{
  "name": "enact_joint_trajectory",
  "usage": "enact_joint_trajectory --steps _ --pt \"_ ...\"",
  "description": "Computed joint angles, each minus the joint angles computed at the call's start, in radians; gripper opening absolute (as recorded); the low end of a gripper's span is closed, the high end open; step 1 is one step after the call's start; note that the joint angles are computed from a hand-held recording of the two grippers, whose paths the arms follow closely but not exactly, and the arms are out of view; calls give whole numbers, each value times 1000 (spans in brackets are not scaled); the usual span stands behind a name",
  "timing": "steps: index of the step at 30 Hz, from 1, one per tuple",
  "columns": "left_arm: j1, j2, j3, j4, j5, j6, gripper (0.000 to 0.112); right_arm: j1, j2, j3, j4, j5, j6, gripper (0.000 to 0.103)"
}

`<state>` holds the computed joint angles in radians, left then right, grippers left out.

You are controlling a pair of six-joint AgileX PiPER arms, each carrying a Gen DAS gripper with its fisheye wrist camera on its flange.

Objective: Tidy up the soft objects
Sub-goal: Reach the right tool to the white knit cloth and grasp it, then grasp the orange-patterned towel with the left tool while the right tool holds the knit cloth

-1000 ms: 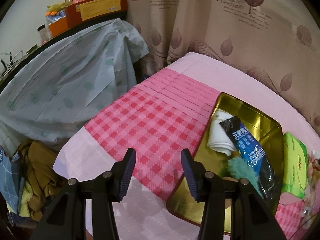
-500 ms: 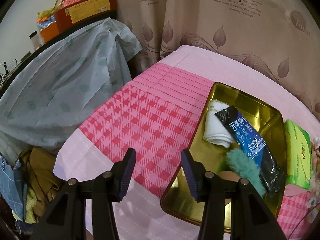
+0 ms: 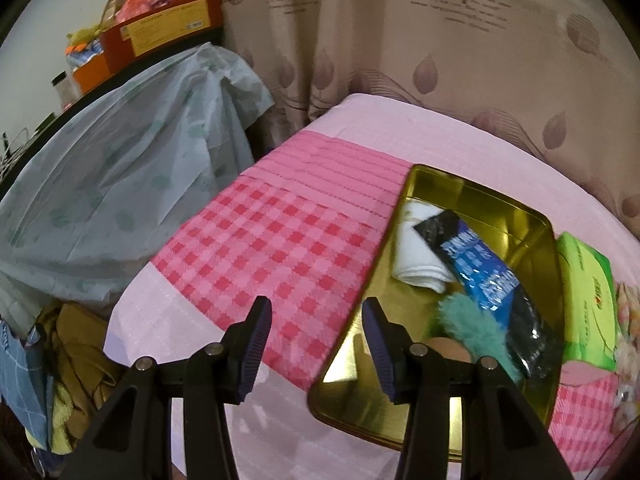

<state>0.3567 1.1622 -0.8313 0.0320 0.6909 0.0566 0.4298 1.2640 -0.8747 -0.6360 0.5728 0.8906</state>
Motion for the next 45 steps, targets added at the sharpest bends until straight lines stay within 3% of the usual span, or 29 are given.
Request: enact_joint_trajectory --steps 6,12,22,29,34,39,45 --pt "-158 -85 36 67 -8 -12 48 -124 -126 141 49 -14 -38 37" --pt "-408 -158 22 97 66 -72 48 -284 -222 271 118 -51 -137 37" --pt "-897 -13 -135 204 117 -338 56 -509 -291 424 372 -158 -445 37" --pt "-1037 209 -283 97 105 -314 56 -535 -274 439 451 -203 -526 38" --pt "-1114 364 -402 71 113 -313 56 -598 -274 438 637 -203 -725 42" --pt "-1124 487 -499 13 124 -271 56 -627 -279 443 738 -203 -835 44" --pt "-1117 612 -612 4 140 -287 56 -723 -273 456 1024 -196 -1134 46"
